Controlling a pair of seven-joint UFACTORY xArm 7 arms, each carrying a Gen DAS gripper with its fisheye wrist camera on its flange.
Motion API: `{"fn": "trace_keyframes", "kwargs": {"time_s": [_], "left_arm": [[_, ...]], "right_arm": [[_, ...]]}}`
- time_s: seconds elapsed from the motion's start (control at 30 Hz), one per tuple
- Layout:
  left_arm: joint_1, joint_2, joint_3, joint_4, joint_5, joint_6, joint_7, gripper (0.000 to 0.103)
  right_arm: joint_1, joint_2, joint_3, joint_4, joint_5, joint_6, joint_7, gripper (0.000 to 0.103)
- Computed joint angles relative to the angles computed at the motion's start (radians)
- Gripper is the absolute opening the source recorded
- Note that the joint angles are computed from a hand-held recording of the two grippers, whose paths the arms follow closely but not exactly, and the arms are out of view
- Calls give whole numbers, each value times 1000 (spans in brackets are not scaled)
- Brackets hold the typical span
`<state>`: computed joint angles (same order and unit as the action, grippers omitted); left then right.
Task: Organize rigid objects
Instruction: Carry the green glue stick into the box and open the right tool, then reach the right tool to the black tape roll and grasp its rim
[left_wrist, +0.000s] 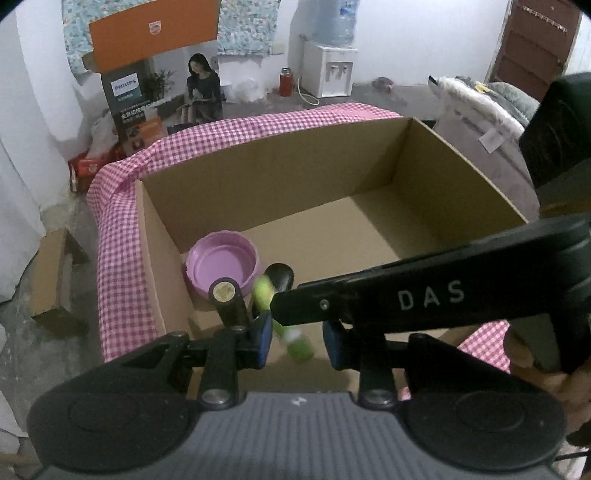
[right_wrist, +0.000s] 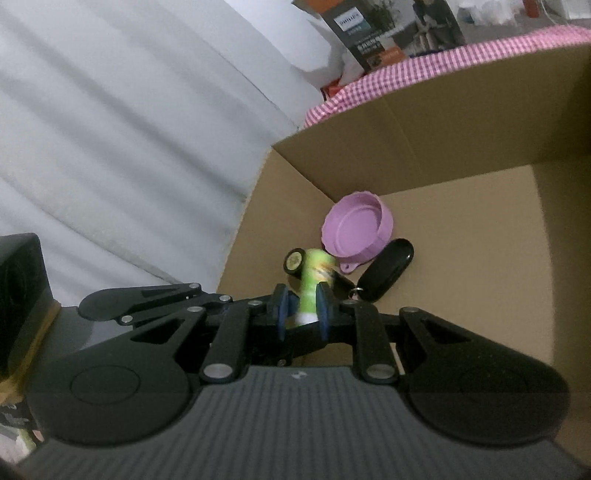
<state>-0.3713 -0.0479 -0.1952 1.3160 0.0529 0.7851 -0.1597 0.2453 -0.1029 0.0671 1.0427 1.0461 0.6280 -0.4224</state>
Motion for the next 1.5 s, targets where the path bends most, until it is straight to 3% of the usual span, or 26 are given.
{"fn": "trace_keyframes", "kwargs": {"time_s": [0.37,0.43,0.6,0.77,1.0,1.2,1.37,1.5], "left_arm": [[0,-32,-1,-23,15,-48,-7,44],[0,-58,-3,-40,10,-64,-12,51],[0,-143,-13,-101,-4,-120,-15,64],[-3,-242,-36,-181,-4,-170,-38,79],[-31,-371,-73,-301,-17,-212,-53,93],[-70,-432,-120,-400,-20,-263,-91,96],[-104,-416,-159,-460,-11,-321,-124,96],[-77,-368,-226,-470,90,-358,-185,96]], "right_arm": [[-11,-60,-26,-69,70,32,-43,26],[-10,-83,-30,-83,73,20,-49,30],[5,-211,-40,-160,24,-43,-41,54],[35,-373,-64,-263,-51,-118,-12,71],[8,-625,-69,-424,-248,-148,104,72],[-30,-847,-87,-580,-389,-87,224,73],[-25,-920,-101,-683,-469,-46,310,73],[21,-892,-129,-723,-507,-62,345,73]]}}
